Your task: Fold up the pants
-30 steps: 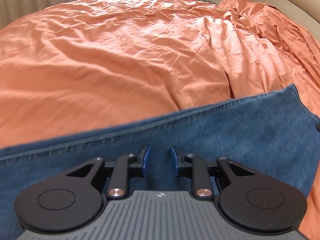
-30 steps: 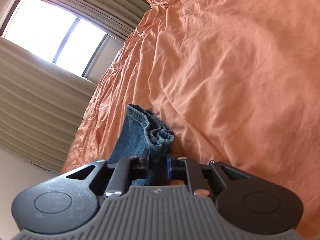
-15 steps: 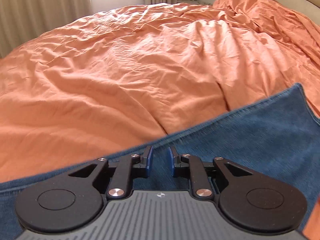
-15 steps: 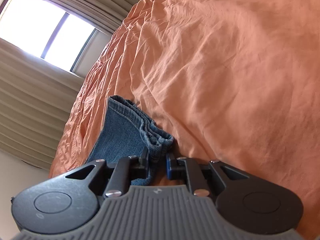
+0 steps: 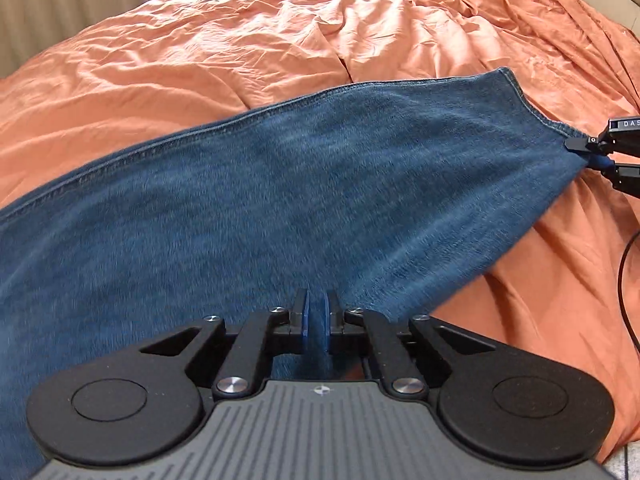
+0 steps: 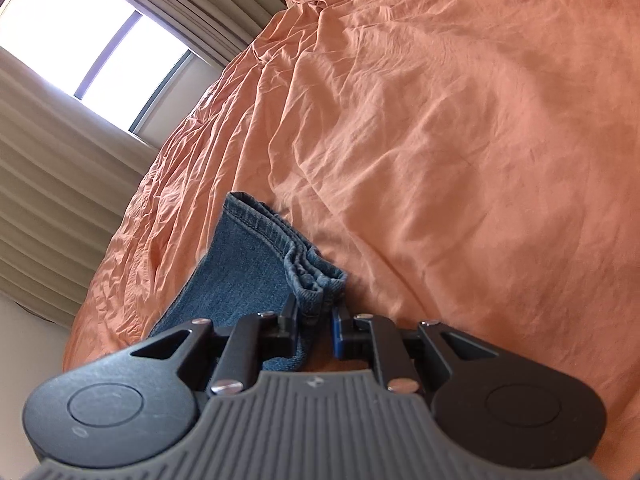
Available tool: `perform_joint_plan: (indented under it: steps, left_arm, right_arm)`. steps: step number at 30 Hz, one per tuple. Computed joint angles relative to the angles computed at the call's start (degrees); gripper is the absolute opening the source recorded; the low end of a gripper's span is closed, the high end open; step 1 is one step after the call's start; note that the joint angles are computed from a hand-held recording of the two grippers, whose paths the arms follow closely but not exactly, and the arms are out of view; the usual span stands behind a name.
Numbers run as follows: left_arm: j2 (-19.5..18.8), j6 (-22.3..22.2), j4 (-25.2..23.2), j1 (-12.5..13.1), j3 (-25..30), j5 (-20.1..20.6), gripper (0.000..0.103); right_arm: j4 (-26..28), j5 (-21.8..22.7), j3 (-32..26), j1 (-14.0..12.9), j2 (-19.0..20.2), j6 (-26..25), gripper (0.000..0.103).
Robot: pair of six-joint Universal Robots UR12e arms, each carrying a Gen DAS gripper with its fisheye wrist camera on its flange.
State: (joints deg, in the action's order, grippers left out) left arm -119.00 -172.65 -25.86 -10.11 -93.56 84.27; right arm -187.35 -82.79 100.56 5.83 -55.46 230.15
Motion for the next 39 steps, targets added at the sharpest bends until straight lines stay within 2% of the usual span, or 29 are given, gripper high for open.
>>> perform_joint_plan:
  steps: [3,6,8,10,15,18,23,27,33,39]
  left_arm:
    - [1.03,-1.87,-1.57,0.36,-1.14,-2.30,0.005]
    - [1.65,-0.58,-1.00,0.33,-2.55,-2.57,0.005]
    - [2.32,-0.23,-2.35,1.01,-3.01,-5.12,0.005]
    - [3.46,-0.13,-3.78,2.39,-4.04,-9.46,0.008]
    - [7.47,-0.43,0.75,6.16,-8.76,-14.99,0.010]
    - [9.83,-0.91,4.18,8.80,-11.10,-15.39,0.010]
    - [12.52,-4.83,7.17,13.60,-13.21,-17.10,0.010]
    - [13.35,-8.52,10.51,16.95,-14.54,-17.93,0.010]
    - [13.57,-11.31,11.73,21.08,-15.57,-18.79,0.010]
    - [14.22,-10.17,10.15,24.37,-16.80,-20.90,0.010]
  right_arm:
    - [-0.16,-0.94,-0.19,0.51,-1.17,-2.60,0.011]
    - [-0.63,-1.37,-0.67,1.18,-2.68,-5.69,0.010]
    - [0.00,-2.77,-1.72,2.20,-3.73,-10.03,0.010]
    - [-0.18,-4.12,-3.08,3.40,-4.49,-14.20,0.010]
    - [1.25,-6.58,-8.06,7.41,-5.80,-23.83,0.010]
    - [3.35,-7.76,-12.35,10.38,-5.30,-28.78,0.010]
    - [8.49,-11.10,-20.93,15.75,-2.38,-35.46,0.010]
    - [13.04,-11.68,-28.12,19.43,1.40,-38.72,0.010]
    - [20.97,-9.99,-37.01,23.66,7.97,-39.41,0.010]
    - [32.53,-5.69,-39.20,26.70,12.33,-41.73,0.009]
